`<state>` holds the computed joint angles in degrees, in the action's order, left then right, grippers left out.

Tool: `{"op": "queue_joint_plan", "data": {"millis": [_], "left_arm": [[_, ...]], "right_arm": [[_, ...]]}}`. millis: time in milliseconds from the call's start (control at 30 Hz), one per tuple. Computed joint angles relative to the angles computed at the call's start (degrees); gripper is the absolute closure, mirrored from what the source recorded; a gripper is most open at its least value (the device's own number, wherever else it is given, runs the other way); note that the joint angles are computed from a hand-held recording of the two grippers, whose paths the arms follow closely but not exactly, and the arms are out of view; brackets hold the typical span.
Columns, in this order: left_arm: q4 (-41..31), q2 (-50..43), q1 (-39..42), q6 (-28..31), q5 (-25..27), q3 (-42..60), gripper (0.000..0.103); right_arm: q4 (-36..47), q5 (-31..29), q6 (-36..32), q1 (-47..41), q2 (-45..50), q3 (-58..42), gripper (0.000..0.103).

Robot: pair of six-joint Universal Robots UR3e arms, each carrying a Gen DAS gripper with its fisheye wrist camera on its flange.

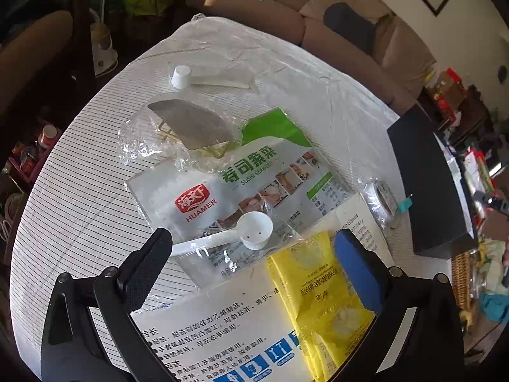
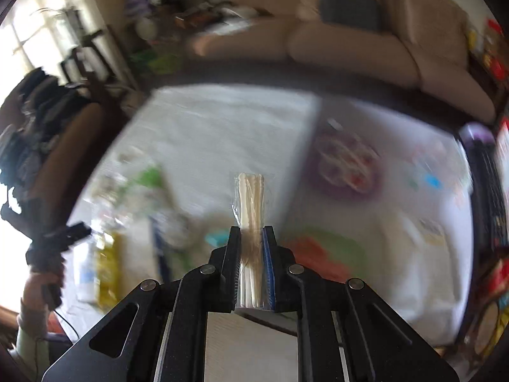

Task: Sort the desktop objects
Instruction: 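Carry the chopsticks into the box and release them onto the purple tray, then move the right gripper to the wrapped tape roll and grasp it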

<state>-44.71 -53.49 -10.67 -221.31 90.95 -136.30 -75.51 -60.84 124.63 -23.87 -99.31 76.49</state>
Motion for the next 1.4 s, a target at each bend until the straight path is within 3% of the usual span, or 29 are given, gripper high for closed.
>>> {"op": "queue_joint_plan", "data": {"millis": [100, 200, 500, 800, 933, 1000, 1133, 1200, 1400], "left_arm": [[3.5, -2.5, -1.3, -1.9, 1.1, 0.4, 0.001], [5.2, -6.3, -3.0, -3.6, 3.9, 1.5, 0.001], [6.0, -10.4, -4.7, -2.7, 8.5, 2.4, 0.001], [5.2, -5.7, 1.1, 0.0, 4.8, -1.2, 0.001], [4.7, -5.9, 1.7, 0.2, 4.3, -1.4, 0.001], [4.4, -7.2, 0.9, 0.1, 5.1, -0.7, 0.001], [4.9, -9.0, -0.4, -0.1, 5.9, 0.2, 0.001], [3.8, -9.1, -0.8, -0.3, 6.6, 0.9, 0.001], [-2.9, -3.0, 1.5, 0.6, 8.7, 1.7, 0.001]], "right_arm": [[-3.7, -4.1, -1.4, -4.0, 4.1, 0.5, 0.091], [-4.8, -2.3, -1.0, -6.7, 8.0, -1.0, 0.091], [-14.5, -0.5, 16.4, 2.1, 27.1, -15.0, 0.091], [-21.9, -4.3, 26.0, 11.3, 41.8, -27.3, 0.091], [-27.8, -7.9, 28.4, 14.3, 42.5, -24.7, 0.087], [-26.8, -9.1, 29.4, 15.0, 43.1, -25.6, 0.081], [-21.6, -3.1, 29.4, 11.0, 41.2, -24.5, 0.066], [-25.1, -3.6, 28.9, 9.4, 37.6, -19.9, 0.065], [-24.6, 2.8, 18.1, 2.4, 20.7, -4.3, 0.063]]}}
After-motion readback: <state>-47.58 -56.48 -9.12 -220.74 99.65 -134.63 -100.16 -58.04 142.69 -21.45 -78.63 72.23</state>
